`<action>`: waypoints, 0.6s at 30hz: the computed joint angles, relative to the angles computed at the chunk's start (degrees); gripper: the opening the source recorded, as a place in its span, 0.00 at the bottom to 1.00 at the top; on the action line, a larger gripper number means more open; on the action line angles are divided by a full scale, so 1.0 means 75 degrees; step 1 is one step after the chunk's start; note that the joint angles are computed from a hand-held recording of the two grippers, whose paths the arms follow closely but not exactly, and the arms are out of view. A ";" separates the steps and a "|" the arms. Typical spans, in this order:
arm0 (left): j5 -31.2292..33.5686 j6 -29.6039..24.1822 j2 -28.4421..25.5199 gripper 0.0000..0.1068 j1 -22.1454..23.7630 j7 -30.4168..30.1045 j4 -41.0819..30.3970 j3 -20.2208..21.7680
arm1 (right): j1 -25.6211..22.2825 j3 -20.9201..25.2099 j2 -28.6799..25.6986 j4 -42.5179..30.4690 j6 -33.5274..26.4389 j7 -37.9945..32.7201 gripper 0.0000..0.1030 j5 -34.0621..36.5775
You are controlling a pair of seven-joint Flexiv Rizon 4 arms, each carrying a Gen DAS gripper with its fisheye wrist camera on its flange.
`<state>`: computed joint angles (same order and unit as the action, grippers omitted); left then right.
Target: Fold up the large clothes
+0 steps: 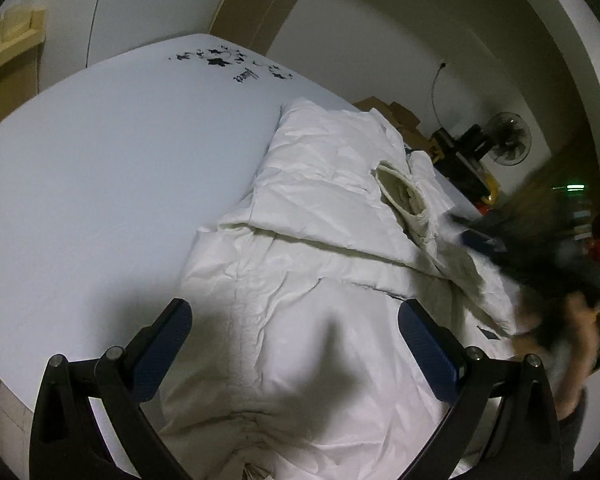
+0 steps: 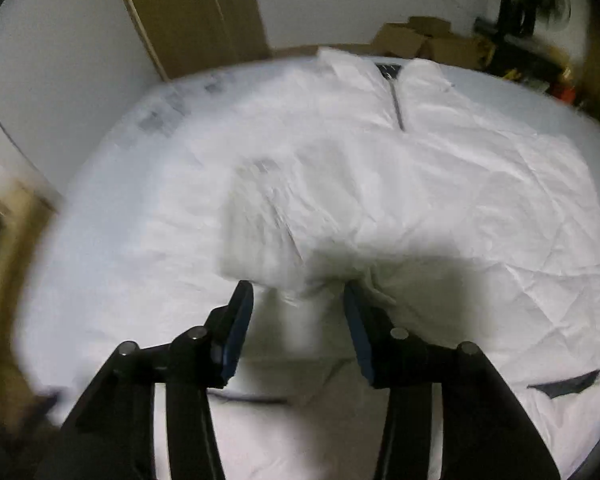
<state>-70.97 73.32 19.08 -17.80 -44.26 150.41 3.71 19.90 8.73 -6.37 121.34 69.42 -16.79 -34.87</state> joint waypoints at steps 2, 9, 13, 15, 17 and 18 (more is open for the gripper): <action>-0.0638 0.0003 -0.0199 0.96 -0.0127 0.0452 -0.0100 0.0037 | -0.0302 -0.0349 0.0665 0.0390 0.0741 0.1247 0.72 -0.1148; -0.1058 -0.0099 -0.0280 0.96 0.0098 0.0545 -0.0094 -0.0256 | -0.0615 0.0048 0.0247 -0.0253 -0.0414 0.0890 0.64 -0.0508; -0.0480 -0.0139 -0.0049 0.96 0.0184 0.0160 -0.0003 -0.0230 | -0.0307 0.0054 -0.1106 -0.0856 0.0269 -0.0170 0.54 0.0962; -0.0134 -0.0185 0.0041 0.96 0.0222 -0.0024 0.0027 -0.0146 | -0.0332 0.0269 -0.1639 -0.1407 -0.0407 -0.0988 0.56 0.1817; 0.0274 -0.0234 0.0123 0.96 0.0300 -0.0292 0.0068 -0.0037 | -0.0162 0.0136 -0.1804 -0.1682 -0.1059 -0.1350 0.57 0.1961; 0.0385 -0.0201 0.0172 0.96 0.0313 -0.0388 0.0091 0.0007 | -0.0206 0.0223 -0.1741 -0.1777 -0.1174 -0.1666 0.57 0.2255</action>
<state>-68.08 71.82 20.37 -15.45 -47.16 151.09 3.76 18.36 10.40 -19.42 108.02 60.62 -29.28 -17.96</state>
